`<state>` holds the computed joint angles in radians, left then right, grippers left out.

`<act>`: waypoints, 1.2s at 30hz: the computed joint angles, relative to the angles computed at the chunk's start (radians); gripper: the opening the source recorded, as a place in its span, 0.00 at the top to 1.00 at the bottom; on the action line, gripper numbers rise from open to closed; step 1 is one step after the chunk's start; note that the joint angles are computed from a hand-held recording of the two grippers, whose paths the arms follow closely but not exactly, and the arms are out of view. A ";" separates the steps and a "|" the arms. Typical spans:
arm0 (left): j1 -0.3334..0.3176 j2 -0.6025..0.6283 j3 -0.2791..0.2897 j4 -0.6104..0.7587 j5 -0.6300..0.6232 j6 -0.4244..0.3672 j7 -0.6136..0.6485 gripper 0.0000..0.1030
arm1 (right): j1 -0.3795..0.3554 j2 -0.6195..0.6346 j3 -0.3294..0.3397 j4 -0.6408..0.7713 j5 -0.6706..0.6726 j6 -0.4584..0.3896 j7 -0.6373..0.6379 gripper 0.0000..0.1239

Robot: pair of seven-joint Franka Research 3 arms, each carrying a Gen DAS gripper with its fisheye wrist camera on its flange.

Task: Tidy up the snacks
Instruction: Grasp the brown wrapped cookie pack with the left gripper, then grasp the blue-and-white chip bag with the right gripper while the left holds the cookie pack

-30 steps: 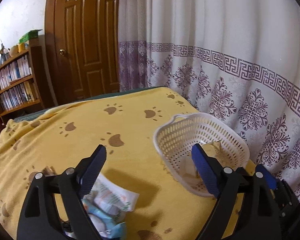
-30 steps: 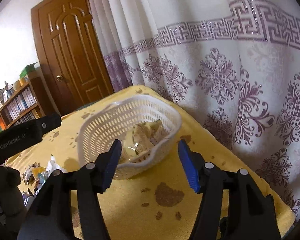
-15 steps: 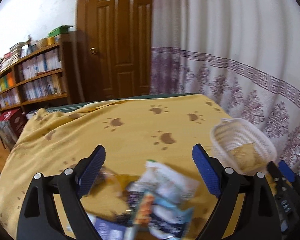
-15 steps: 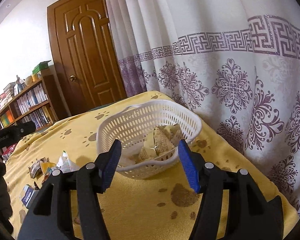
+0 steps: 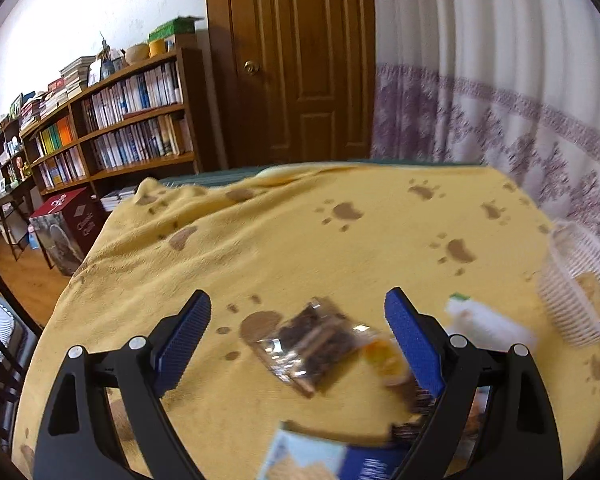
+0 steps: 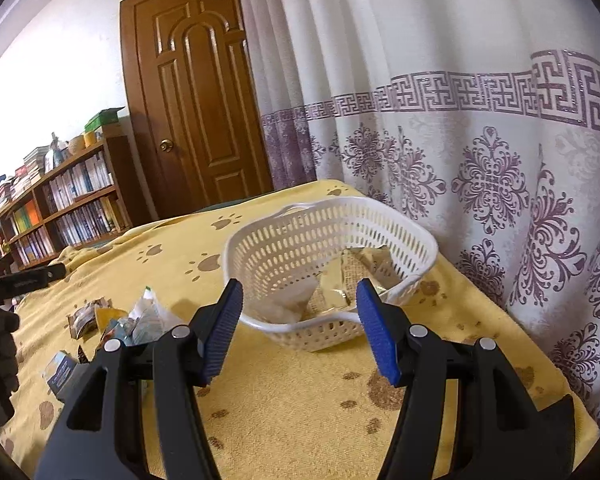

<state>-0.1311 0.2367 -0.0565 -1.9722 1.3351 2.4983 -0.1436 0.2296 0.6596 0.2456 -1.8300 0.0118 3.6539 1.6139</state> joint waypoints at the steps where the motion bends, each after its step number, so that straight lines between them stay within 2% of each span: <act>1: 0.008 0.009 0.002 0.001 -0.016 0.010 0.020 0.14 | -0.004 0.001 0.004 0.001 -0.009 -0.002 0.001 0.51; 8: 0.036 0.091 0.023 0.039 -0.119 0.104 0.183 0.14 | -0.015 0.007 0.021 0.002 -0.058 -0.005 -0.004 0.51; 15: 0.021 0.152 0.052 0.083 -0.196 0.118 0.316 0.14 | -0.021 0.012 0.034 0.004 -0.096 -0.017 -0.018 0.51; 21: 0.043 0.171 0.066 0.088 -0.267 0.206 0.423 0.15 | -0.017 0.013 0.038 0.002 -0.108 -0.030 -0.039 0.51; 23: 0.043 0.175 0.072 0.085 -0.293 0.224 0.445 0.18 | -0.021 0.012 0.045 -0.002 -0.117 -0.030 -0.046 0.51; 26: 0.031 0.170 0.093 0.066 -0.290 0.263 0.433 0.26 | -0.058 0.015 0.084 -0.001 -0.160 -0.054 -0.030 0.51; 29: 0.026 0.165 0.105 0.052 -0.281 0.304 0.425 0.37 | -0.103 0.017 0.135 -0.001 -0.201 -0.086 -0.004 0.51; 30: 0.016 0.162 0.115 0.049 -0.261 0.308 0.410 0.44 | -0.124 0.017 0.158 -0.001 -0.217 -0.098 0.009 0.51; 36: -0.013 0.135 0.132 0.028 -0.145 0.290 0.300 0.47 | -0.198 0.013 0.257 -0.016 -0.299 -0.122 0.049 0.51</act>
<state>-0.1437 0.3713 0.0752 -1.9445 1.1901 2.7882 0.1561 0.0311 0.6731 0.5022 -1.8464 -0.2876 3.5322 1.6630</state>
